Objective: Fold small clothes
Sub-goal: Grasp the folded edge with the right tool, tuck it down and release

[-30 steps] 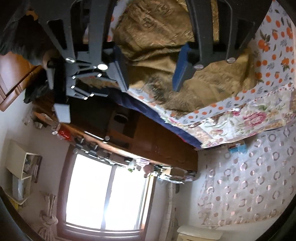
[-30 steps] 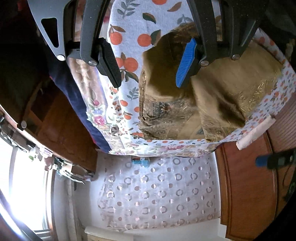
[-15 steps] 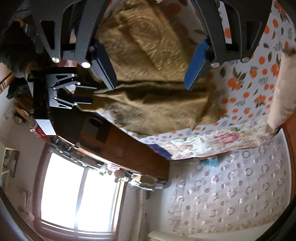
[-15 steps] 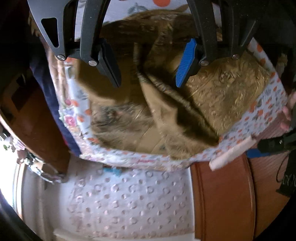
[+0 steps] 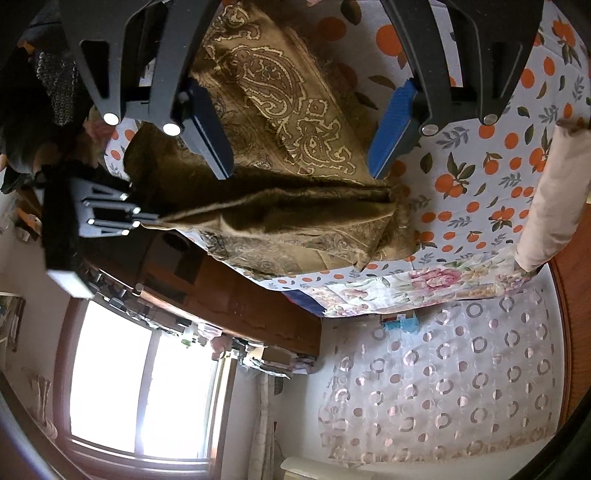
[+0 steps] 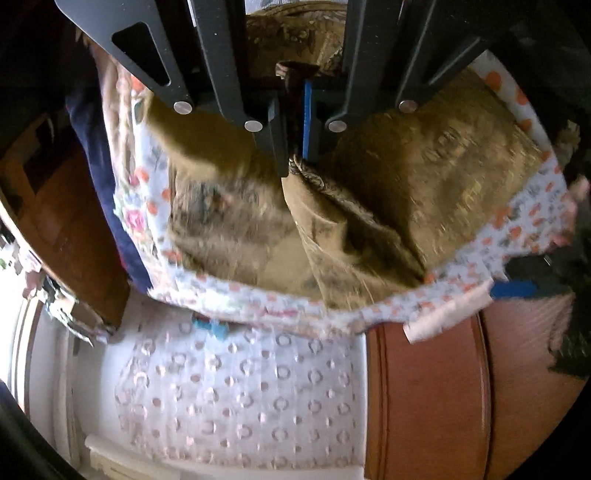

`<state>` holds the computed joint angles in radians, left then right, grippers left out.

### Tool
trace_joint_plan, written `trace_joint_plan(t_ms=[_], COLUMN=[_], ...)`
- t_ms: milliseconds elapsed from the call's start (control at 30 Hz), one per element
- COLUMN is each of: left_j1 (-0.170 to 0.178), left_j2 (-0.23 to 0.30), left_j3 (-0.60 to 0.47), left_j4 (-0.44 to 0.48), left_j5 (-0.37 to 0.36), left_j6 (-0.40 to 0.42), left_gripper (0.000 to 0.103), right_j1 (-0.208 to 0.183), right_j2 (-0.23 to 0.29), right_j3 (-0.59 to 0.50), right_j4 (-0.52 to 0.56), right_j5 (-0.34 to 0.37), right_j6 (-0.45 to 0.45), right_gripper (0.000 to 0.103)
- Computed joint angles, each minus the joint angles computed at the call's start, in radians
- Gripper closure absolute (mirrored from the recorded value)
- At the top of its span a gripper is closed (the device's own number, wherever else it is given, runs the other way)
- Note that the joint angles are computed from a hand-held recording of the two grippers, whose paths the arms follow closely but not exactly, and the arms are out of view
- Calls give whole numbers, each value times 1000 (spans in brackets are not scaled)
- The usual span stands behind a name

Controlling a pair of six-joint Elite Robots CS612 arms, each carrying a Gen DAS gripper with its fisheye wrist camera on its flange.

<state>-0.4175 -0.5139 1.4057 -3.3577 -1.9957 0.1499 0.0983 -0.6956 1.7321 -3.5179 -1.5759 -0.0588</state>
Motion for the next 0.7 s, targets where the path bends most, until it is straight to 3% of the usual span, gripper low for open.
trace_joint_plan(t_ms=[267,433,700], left_j1=[-4,-6,-8], left_j2=[1,2,3], left_j3=[1,0,-2], left_j4=[-4,-5,-6], left_j5=[15,17,20], left_j6=[-10,-7,-10], left_gripper=[27,27,27], right_j1=[-1,-21,-14], right_j2=[-20,-19,-26], right_j3=[22,20,14], right_j4=[-64,20,87], right_j5=[-101,-87,-128], right_j6=[-22,77,96], right_gripper=[98,98,97])
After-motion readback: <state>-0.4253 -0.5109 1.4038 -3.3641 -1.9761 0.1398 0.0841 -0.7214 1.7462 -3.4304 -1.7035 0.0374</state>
